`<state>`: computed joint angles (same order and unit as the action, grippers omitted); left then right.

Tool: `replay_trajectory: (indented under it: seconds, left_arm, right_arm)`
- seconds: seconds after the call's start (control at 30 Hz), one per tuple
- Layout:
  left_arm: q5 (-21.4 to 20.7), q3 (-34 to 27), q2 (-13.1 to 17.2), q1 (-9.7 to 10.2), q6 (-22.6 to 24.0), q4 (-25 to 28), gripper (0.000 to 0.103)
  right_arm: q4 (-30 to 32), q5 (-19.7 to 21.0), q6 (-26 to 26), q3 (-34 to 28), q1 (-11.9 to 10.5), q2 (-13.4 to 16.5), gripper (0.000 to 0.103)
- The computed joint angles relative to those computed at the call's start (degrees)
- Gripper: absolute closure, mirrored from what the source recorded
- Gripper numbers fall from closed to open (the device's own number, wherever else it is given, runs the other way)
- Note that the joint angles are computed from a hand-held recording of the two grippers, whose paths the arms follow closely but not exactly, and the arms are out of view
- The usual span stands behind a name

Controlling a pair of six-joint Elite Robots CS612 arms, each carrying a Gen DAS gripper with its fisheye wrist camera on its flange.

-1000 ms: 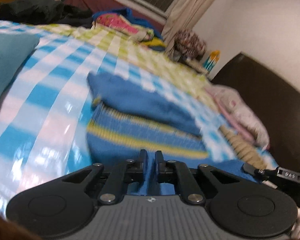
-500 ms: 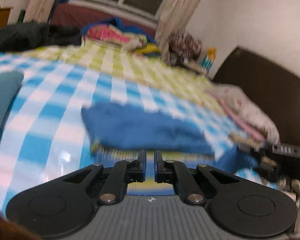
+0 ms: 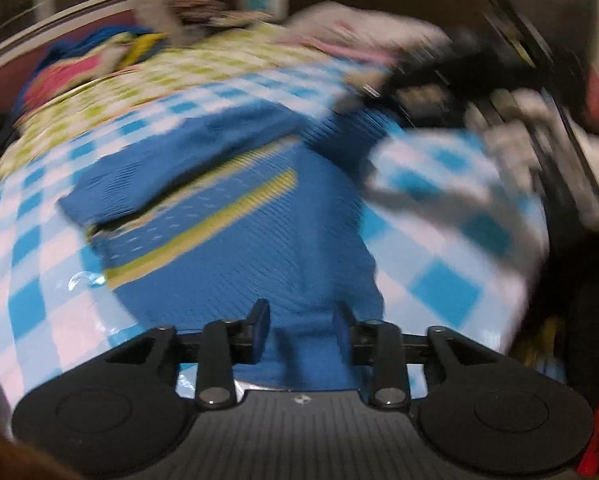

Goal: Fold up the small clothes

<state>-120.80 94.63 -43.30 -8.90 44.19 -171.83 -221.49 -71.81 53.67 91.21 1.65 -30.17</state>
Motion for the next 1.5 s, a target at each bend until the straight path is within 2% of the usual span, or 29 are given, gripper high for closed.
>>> replay_trajectory:
  seconds: [0.1,0.3,0.4,0.43,0.5,0.63,0.77,0.9,1.03,1.13,1.37,1.5]
  left_arm:
    - [4.4,1.2,-0.5,-1.19,9.9,-0.6,0.058]
    - [9.4,0.5,-0.1,-2.71,23.6,-0.1,0.058]
    - [11.8,0.5,-0.2,-3.51,30.5,1.8,0.063]
    - [12.3,0.6,-0.2,-3.69,32.1,1.9,0.065]
    - [13.2,0.9,-0.4,-4.02,33.8,2.2,0.079]
    - [13.7,1.6,-0.8,-4.06,32.9,0.9,0.09]
    - [10.7,1.6,-1.1,-3.18,28.2,0.3,0.09]
    - [5.6,-0.4,-0.5,-1.66,14.2,-2.6,0.09]
    - [1.7,-4.4,1.7,-0.03,-3.1,-8.0,0.091]
    - [0.1,-7.8,3.6,0.63,-12.2,-11.1,0.091]
    - [0.0,-17.7,9.5,1.17,-27.3,-17.8,0.091]
    - [2.2,-23.5,13.1,1.11,-33.3,-18.8,0.091]
  right_arm:
    - [0.5,-0.1,-0.1,0.7,0.1,-0.3,0.096]
    - [1.4,0.7,-0.4,1.0,0.2,-0.4,0.096]
    - [1.5,0.9,0.1,1.0,0.1,-0.4,0.095]
    - [1.4,1.0,0.2,1.0,0.1,-0.3,0.096]
    - [1.4,1.0,0.3,1.0,0.1,-0.3,0.095]
    - [1.0,1.1,0.6,1.4,0.0,-0.4,0.095]
    - [0.2,1.2,0.7,1.6,-0.1,-0.6,0.096]
    - [-1.5,0.8,1.3,1.5,-0.2,-0.7,0.095]
    - [-2.5,-0.2,1.9,1.0,-0.5,-0.9,0.096]
    - [-2.3,-1.1,2.0,-0.2,-0.6,-0.8,0.096]
    - [-1.6,-2.5,3.2,-5.8,-1.2,1.0,0.096]
    - [-0.9,-3.8,5.0,-9.8,-1.6,2.6,0.096]
